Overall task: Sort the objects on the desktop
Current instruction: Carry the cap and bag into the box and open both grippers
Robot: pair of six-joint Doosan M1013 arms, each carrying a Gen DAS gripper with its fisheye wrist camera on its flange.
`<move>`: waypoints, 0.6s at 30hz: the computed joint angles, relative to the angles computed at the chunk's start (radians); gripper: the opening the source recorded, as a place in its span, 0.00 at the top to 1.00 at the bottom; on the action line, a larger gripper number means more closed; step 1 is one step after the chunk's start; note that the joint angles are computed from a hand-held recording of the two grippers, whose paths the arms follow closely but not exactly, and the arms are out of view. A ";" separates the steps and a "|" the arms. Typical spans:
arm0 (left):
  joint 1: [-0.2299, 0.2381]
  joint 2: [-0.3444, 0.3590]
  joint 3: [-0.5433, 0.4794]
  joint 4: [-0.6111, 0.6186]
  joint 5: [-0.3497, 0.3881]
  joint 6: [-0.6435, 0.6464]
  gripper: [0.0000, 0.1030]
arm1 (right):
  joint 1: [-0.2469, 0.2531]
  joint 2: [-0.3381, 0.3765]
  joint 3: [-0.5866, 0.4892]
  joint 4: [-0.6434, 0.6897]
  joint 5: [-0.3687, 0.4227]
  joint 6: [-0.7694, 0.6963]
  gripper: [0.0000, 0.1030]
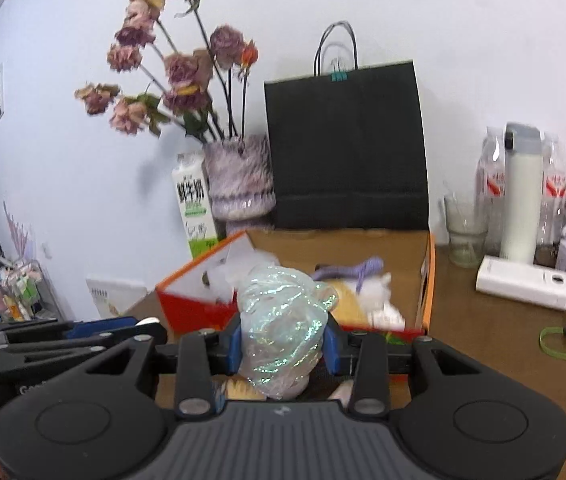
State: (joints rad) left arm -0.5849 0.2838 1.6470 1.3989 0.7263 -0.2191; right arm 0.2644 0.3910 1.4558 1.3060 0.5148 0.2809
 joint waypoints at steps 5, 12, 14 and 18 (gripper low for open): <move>0.015 0.054 -0.056 0.146 0.062 -0.148 0.71 | 0.006 0.036 -0.059 0.053 -0.039 0.029 0.64; 0.075 0.112 -0.133 0.069 0.000 -0.077 0.71 | 0.023 0.120 -0.177 -0.173 -0.071 0.249 0.64; 0.092 0.125 -0.149 0.042 -0.019 -0.042 0.71 | 0.027 0.145 -0.210 -0.246 -0.070 0.312 0.64; 0.123 0.156 -0.184 -0.016 -0.060 0.027 0.71 | 0.037 0.191 -0.271 -0.369 -0.073 0.407 0.63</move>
